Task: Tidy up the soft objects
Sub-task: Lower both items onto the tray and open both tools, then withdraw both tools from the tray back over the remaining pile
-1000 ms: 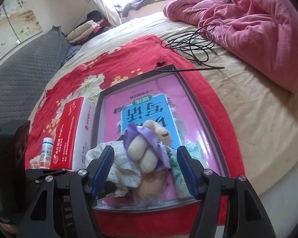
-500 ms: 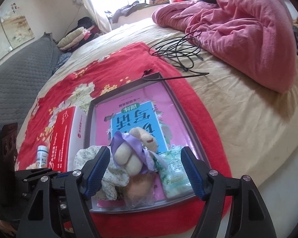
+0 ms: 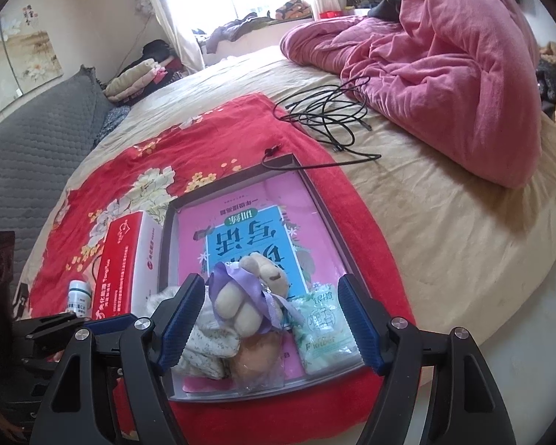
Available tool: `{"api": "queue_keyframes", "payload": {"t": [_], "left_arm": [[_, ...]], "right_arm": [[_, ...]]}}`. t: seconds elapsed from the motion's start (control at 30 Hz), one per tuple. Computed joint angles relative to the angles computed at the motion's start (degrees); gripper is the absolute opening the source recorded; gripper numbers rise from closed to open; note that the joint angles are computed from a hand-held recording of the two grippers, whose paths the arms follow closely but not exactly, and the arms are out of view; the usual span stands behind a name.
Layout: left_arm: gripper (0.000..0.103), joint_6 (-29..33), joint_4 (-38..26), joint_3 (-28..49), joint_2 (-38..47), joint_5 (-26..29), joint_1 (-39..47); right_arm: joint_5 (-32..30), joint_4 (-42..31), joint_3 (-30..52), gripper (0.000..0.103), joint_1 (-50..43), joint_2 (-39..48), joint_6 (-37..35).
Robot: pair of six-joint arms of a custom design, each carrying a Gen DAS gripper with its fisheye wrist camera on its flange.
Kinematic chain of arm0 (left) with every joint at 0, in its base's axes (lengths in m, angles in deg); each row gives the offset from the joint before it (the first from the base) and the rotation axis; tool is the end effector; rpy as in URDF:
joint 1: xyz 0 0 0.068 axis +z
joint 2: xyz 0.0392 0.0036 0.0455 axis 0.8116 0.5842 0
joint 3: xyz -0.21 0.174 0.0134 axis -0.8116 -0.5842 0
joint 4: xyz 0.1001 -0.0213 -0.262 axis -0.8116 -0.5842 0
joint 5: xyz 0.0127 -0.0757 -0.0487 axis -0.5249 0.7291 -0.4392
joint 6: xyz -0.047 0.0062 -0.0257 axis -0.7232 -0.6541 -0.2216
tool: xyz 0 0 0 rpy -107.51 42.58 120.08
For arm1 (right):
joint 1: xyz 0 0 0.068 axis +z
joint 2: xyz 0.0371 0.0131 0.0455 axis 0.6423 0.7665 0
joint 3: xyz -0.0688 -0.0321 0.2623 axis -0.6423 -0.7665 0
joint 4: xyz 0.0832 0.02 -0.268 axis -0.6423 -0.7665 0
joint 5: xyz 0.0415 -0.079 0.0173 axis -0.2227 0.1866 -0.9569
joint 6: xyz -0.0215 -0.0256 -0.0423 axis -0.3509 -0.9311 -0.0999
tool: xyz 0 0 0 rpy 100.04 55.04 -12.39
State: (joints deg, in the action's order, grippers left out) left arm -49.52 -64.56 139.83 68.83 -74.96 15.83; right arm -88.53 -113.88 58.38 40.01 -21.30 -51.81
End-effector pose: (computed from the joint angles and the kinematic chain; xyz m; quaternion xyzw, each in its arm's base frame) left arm 0.2100 -0.1672 0.2583 0.0526 0.9586 -0.1672 0.2244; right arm 0.2353 0.0115 0.2645 -0.0653 0.9297 0.1490 0.3304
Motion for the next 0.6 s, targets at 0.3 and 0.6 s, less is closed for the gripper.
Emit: {"api": "queue_keyframes", "payload": {"t": [0.3, 0.6], "left_arm": [[0.057, 0.0, -3.2, 0.1, -5.8, -2.7, 0.5], [0.059, -0.2, -6.4, -0.7, -11.3, -3.9, 2.3]], "right_arm": [[4.0, 0.5, 0.6, 0.077, 4.2, -2.7, 1.8], [7.2, -0.2, 2.3, 0.078, 8.2, -4.8, 4.2]]}}
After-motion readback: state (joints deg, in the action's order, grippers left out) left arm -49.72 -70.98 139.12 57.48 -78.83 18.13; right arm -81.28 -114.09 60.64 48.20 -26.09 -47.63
